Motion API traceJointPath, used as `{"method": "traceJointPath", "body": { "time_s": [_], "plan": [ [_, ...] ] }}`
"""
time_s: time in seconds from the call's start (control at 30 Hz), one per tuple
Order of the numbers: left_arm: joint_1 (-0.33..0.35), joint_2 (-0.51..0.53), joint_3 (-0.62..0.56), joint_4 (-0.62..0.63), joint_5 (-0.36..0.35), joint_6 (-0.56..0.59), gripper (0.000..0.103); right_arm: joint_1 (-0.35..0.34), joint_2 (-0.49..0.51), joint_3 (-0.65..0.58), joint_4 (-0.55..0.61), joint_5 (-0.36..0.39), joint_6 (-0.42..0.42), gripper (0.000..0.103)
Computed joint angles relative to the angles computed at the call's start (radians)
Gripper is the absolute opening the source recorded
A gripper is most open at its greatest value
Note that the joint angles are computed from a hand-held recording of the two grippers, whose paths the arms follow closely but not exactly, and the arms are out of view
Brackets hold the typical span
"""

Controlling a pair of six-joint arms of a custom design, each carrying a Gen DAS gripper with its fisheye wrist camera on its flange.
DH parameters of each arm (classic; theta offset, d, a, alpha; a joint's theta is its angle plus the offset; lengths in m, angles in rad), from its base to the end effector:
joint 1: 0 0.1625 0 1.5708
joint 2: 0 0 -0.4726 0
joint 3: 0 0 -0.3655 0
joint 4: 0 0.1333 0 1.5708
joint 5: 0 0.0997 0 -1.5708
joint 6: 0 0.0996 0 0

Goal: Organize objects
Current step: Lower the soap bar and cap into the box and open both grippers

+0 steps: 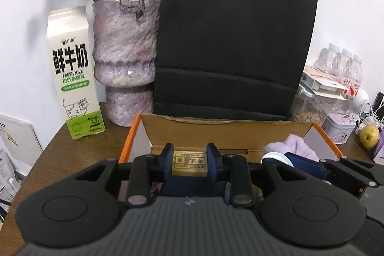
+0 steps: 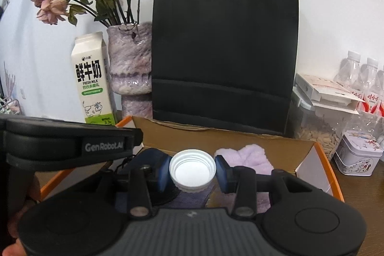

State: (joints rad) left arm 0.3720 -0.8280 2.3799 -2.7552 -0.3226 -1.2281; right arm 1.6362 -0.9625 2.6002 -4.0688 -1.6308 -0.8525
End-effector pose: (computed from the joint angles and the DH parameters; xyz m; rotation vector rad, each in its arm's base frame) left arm -0.2975 -0.3606 0.0799 0.2475 2.0806 -1.2660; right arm 0.1523 -0.3769 0.1964 1.1026 -2.3109 1.0554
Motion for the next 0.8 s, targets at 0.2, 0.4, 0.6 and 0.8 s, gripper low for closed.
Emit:
{"method": "traceJointPath", "body": {
  "time_s": [0.2,0.4,0.6,0.8],
  "plan": [
    [-0.002,0.005,-0.001,-0.005,-0.011,0.013,0.033,0.007,0.002,0.001,-0.004,-0.021,-0.008,0.039],
    [-0.013,0.001,-0.003,0.059,0.019,-0.037,0.101,0.013,0.010,0.014,-0.029,-0.030,-0.019,0.079],
    [-0.016,-0.004,0.000,0.067,0.025,-0.058,0.103,0.017,0.026,0.020,-0.075,-0.040,-0.014,0.103],
    [-0.014,-0.018,0.000,0.115,0.028,-0.114,0.103,0.016,0.024,0.015,-0.071,-0.048,0.001,0.103]
  ]
}}
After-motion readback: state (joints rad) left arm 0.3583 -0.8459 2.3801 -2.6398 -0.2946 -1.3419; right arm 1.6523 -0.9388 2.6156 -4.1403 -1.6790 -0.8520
